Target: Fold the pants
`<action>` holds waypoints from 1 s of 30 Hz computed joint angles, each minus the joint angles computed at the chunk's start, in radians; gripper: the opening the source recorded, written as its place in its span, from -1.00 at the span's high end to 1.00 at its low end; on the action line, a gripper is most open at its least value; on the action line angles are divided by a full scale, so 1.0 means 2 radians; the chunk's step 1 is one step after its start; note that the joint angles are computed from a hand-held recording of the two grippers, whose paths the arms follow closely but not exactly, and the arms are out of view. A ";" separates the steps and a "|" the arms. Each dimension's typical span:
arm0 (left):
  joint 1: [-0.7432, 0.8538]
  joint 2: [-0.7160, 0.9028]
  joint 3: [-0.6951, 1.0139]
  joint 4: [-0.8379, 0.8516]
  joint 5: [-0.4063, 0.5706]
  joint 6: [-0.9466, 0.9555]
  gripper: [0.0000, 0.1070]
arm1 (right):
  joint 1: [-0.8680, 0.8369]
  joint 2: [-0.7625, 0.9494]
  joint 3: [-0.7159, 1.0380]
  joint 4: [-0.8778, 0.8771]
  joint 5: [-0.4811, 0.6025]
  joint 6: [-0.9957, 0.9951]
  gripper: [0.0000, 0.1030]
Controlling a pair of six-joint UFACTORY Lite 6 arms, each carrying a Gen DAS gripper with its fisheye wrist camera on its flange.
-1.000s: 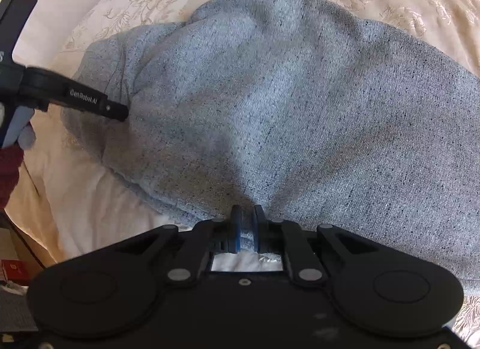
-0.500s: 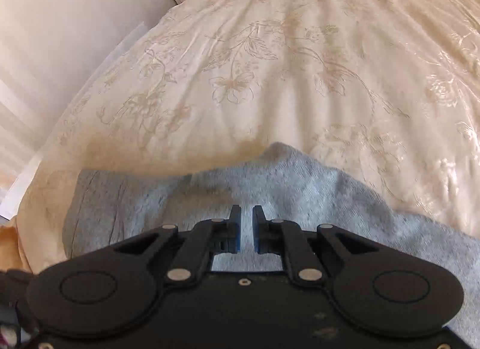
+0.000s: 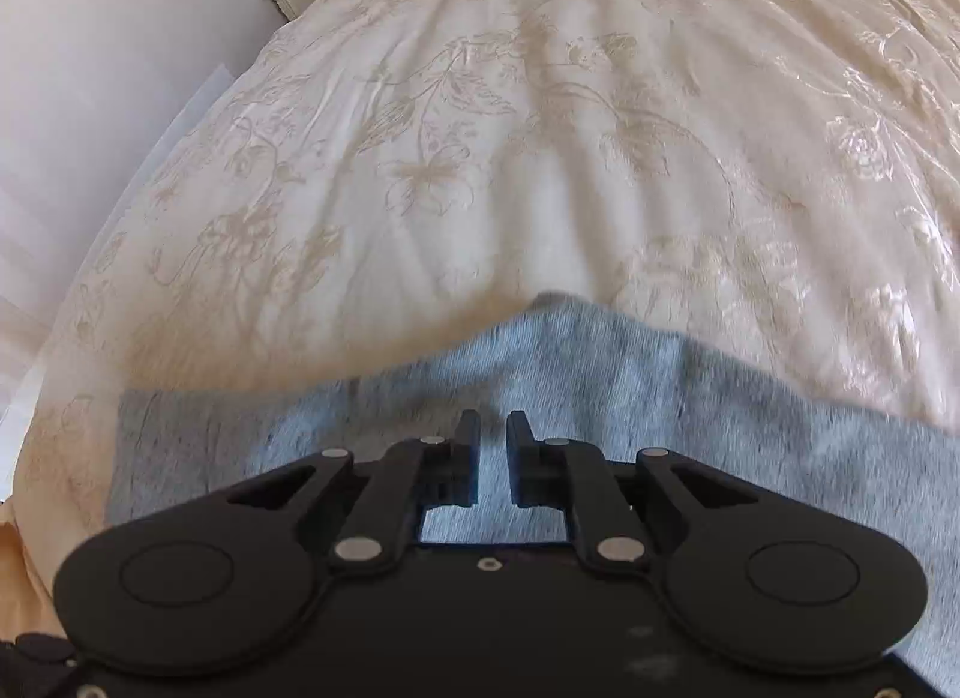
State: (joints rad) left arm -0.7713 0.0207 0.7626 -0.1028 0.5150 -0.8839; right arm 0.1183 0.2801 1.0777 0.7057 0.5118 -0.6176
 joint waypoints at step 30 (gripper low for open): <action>-0.200 0.146 0.338 0.211 0.263 -0.237 0.60 | -0.248 -0.490 -0.278 -0.087 0.195 -0.021 0.59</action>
State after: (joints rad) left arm -1.1716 0.3134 1.4387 0.3195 1.0406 -1.3588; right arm -0.3786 -0.7007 0.5210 0.5317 0.9022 -0.6590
